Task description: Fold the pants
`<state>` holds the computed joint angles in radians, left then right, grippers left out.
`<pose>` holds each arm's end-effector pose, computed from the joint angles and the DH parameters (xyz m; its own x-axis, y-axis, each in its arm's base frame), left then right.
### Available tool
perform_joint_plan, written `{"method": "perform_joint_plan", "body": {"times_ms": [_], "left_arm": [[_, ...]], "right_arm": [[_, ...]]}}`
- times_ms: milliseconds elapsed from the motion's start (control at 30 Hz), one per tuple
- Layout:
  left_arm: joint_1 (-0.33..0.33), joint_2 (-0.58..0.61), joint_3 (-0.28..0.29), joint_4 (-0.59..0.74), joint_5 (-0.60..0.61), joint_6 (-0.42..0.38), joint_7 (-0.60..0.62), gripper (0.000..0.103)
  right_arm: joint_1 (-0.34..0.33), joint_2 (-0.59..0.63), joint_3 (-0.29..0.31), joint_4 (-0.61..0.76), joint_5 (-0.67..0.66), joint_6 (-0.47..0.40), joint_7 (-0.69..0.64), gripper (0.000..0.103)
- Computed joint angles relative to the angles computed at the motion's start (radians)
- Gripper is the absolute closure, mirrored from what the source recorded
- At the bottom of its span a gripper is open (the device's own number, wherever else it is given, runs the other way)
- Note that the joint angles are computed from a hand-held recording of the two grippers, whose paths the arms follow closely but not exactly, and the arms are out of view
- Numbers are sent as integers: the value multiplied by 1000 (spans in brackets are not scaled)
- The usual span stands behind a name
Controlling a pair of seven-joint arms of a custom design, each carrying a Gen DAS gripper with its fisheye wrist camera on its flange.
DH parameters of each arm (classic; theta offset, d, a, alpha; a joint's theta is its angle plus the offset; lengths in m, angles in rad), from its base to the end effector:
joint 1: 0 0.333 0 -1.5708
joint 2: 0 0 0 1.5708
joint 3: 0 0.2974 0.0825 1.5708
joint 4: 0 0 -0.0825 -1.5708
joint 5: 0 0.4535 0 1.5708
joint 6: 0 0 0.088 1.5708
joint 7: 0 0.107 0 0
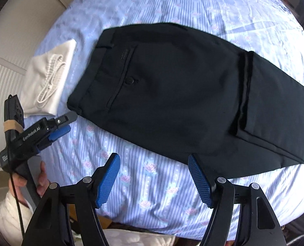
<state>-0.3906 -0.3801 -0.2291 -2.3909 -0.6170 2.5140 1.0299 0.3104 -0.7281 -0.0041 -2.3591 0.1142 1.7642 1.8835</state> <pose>0.4418 -0.3122 0.4636 0.2340 -0.7795 0.5810 -0.9327 -0.3486 -0.0921 0.4001 0.1369 0.5712 -0.0130 -0.9884 -0.1513 -0.9956 0.0268 -0.0893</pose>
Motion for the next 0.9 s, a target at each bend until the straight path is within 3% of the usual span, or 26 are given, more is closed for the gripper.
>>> {"method": "perform_joint_plan", "body": {"times_ms": [267,300,467,533,667,900], "left_arm": [[-22,137,27,69,-193,90,132,41],[-22,159,26,85,-214,93,146,50],[-3,214,11,125,-249,85,196,57],[-4,190,16,112,-315,96,248,70],[-25,146,39,121,-450,96,476,72],[20,280,6,234,-350,73,360,73]], "right_arm": [[-16,64,-7,33,30,-3,55,33],[-17,69,-10,34,40,-1,61,33],[-13,87,-16,47,69,13,58,33],[-8,89,-14,57,69,17,41,33],[-3,81,-19,59,93,23,31,33],[-5,74,-15,67,103,55,30,33]]}}
